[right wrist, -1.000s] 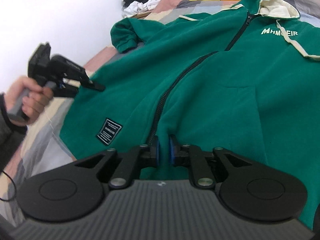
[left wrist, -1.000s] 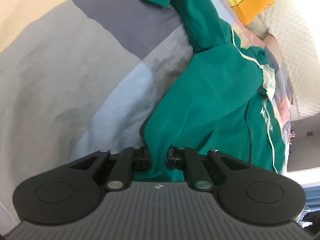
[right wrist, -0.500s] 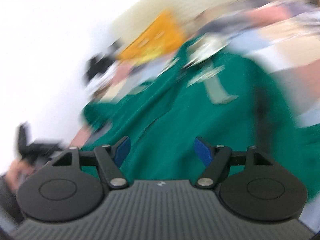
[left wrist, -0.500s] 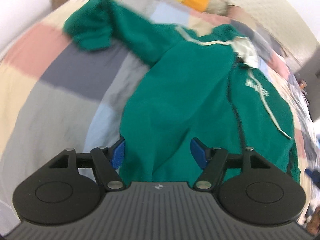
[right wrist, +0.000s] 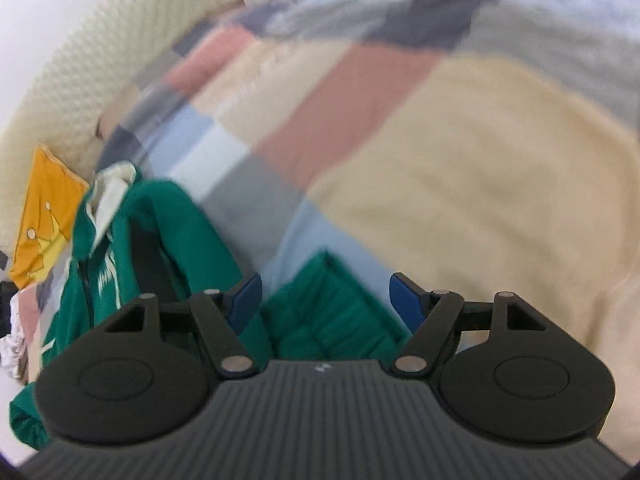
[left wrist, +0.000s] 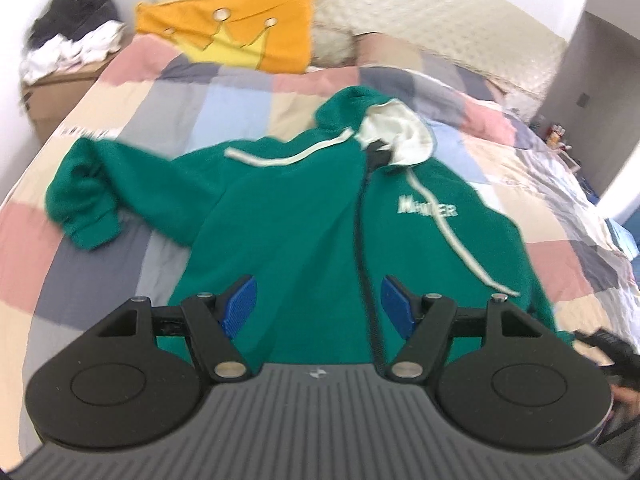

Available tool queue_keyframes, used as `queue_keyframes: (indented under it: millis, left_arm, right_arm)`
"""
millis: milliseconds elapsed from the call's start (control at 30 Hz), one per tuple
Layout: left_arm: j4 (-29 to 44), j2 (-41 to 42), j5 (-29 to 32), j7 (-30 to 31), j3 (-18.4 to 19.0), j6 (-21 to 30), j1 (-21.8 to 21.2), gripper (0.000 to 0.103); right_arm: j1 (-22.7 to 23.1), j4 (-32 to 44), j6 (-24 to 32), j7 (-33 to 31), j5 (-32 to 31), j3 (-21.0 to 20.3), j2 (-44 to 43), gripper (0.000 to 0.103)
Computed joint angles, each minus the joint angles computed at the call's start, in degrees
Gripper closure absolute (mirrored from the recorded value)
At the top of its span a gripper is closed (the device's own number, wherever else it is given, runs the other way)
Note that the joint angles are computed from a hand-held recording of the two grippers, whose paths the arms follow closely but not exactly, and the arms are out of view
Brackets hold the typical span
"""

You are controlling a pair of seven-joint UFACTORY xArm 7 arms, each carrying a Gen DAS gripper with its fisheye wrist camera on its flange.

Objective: Fold large clothes

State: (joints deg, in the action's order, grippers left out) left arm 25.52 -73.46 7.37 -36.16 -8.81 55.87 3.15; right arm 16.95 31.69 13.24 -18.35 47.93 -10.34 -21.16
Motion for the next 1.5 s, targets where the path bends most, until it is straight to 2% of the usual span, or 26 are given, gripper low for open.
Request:
queue_keyframes:
  millis: [67, 200, 300, 367, 600, 667, 733, 833, 900, 967, 1033, 1133, 1233, 1300, 1367, 1500]
  left_arm:
    - [3.05, 3.73, -0.25, -0.29, -1.13, -1.76, -0.27, 0.03]
    - [10.03, 11.98, -0.4, -0.36, -3.16, -4.55, -1.46, 0.03]
    - [15.36, 18.42, 0.0, -0.8, -4.82, -5.78, -2.0, 0.03]
    - [18.85, 22.66, 0.61, -1.49, -5.93, -6.46, -2.14, 0.03]
    - [30.74, 34.98, 4.16, -6.06, -9.03, -7.69, -2.63, 0.03]
    - [32.75, 37.73, 4.95, -7.86, -9.4, -9.3, -3.2, 0.03]
    - [33.39, 39.7, 7.51, -10.51, -11.01, -11.38, -2.93, 0.03]
    - [30.96, 41.07, 9.69, -13.9, -11.71, -16.5, -4.27, 0.03]
    - [26.53, 40.57, 9.98, -16.4, -11.56, -21.61, -5.56, 0.03]
    - [22.37, 40.26, 11.69, -19.5, -13.12, -25.44, -5.3, 0.03]
    - [17.83, 39.45, 13.66, -23.27, -15.12, -28.5, -4.53, 0.03]
    - [10.96, 37.81, 14.7, -27.71, -16.12, -33.06, -4.03, 0.03]
    - [5.39, 35.48, 16.33, -30.83, -17.28, -35.42, -2.17, 0.03]
    - [2.56, 34.55, 15.94, -31.2, -15.9, -36.53, -2.12, 0.03]
    - [0.44, 33.68, 15.83, -31.11, -15.0, -38.33, -1.47, 0.03]
    - [-2.52, 31.53, 16.35, -31.27, -15.68, -39.92, 1.55, 0.03]
  right_arm:
    - [-1.61, 0.2, 0.24, 3.1, -1.81, 1.5, 1.51, 0.03]
    - [-1.62, -0.02, 2.52, 3.88, -0.52, 0.92, 0.83, 0.029]
    - [0.36, 1.65, 5.21, -0.97, 4.71, -1.65, 1.8, 0.029]
    - [-0.94, 2.32, 7.67, -2.48, 7.08, -2.25, 2.25, 0.029]
    - [-5.23, 3.13, 11.11, -2.71, 8.84, 1.64, 2.72, 0.03]
    - [-5.99, 3.18, 11.32, -3.12, 7.24, 2.88, 2.63, 0.033]
    - [-5.75, 3.47, 13.54, -5.68, 9.68, 1.63, 2.48, 0.039]
    - [-6.63, 3.68, 16.15, -7.83, 13.16, 1.55, 2.55, 0.044]
    - [-6.7, 3.75, 16.59, -9.94, 13.52, 2.64, 2.37, 0.049]
    - [-6.81, 3.79, 17.18, -11.95, 14.37, 3.03, 2.27, 0.051]
    - [-7.5, 3.8, 16.8, -11.78, 14.26, 3.55, 2.27, 0.059]
    - [-8.16, 3.87, 15.25, -10.67, 12.49, 4.6, 2.23, 0.065]
    - [-7.69, 4.71, 13.51, -11.18, 11.55, 4.82, 1.83, 0.069]
    - [-7.27, 6.32, 12.98, -11.52, 11.36, 4.46, 2.16, 0.073]
    - [-7.21, 9.03, 12.49, -11.55, 10.92, 4.15, 3.23, 0.074]
    - [-8.15, 17.36, 10.68, -12.48, 7.82, 4.17, 7.07, 0.077]
